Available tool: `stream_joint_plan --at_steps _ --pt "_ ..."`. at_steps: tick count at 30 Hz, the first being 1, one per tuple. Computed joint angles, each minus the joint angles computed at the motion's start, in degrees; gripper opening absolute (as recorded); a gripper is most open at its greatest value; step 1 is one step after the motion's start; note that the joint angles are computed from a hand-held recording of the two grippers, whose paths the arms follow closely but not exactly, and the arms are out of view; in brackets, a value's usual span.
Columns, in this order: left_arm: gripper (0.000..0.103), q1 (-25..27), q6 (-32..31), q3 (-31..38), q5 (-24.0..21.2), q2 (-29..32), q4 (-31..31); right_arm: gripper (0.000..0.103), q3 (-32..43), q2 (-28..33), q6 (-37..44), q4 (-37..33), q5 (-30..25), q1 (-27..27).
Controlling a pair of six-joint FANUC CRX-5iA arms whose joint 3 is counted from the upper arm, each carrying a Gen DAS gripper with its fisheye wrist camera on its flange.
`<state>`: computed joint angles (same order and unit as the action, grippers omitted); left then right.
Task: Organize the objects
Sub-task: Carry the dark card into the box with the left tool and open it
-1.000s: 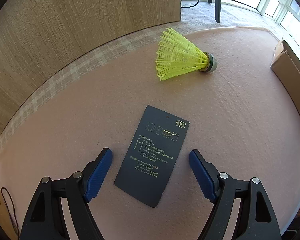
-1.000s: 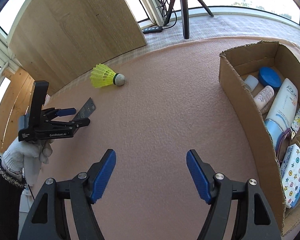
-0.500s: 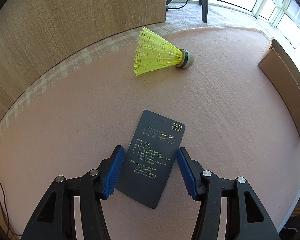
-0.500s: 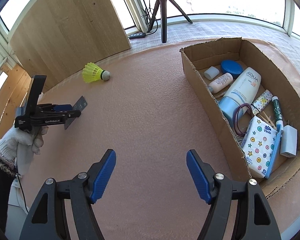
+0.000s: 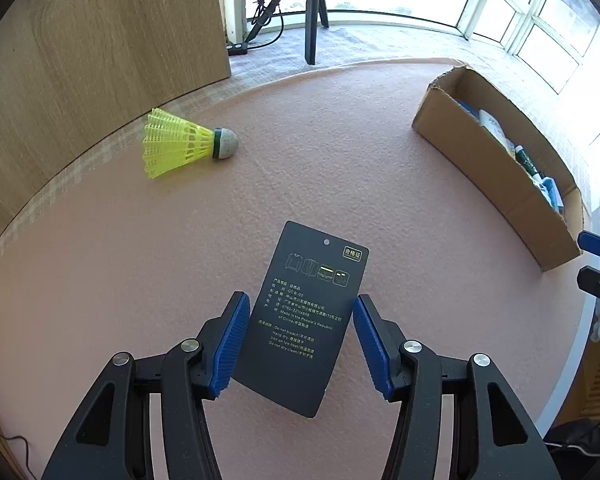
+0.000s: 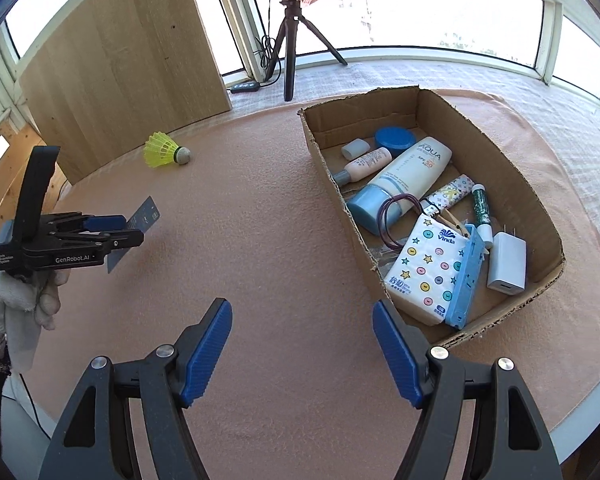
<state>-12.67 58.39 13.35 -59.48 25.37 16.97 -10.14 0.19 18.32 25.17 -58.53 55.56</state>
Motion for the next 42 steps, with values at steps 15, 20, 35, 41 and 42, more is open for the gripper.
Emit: stream_joint_plan --at_steps 15,20,35,41,42 --pt "0.058 -12.5 0.4 13.9 -1.2 6.8 2.4 0.069 -8.4 -7.9 -5.4 3.8 -5.0 2.4" --pt "0.058 -16.2 1.6 20.6 -3.1 10.9 2.4 0.069 -10.1 -9.8 -6.5 3.8 -5.9 2.3" --pt "0.058 -23.0 7.8 41.7 -11.2 23.8 -2.0 0.069 -13.5 -13.4 -8.3 3.2 -7.4 1.5" --pt "0.062 -24.0 9.8 47.2 -13.6 26.8 -3.5 0.069 -14.1 -14.0 -8.2 3.1 -7.2 1.2" --pt "0.071 -24.1 10.1 47.9 -14.0 27.2 -3.8 0.069 -14.1 -14.1 -8.3 3.1 -7.2 1.2"
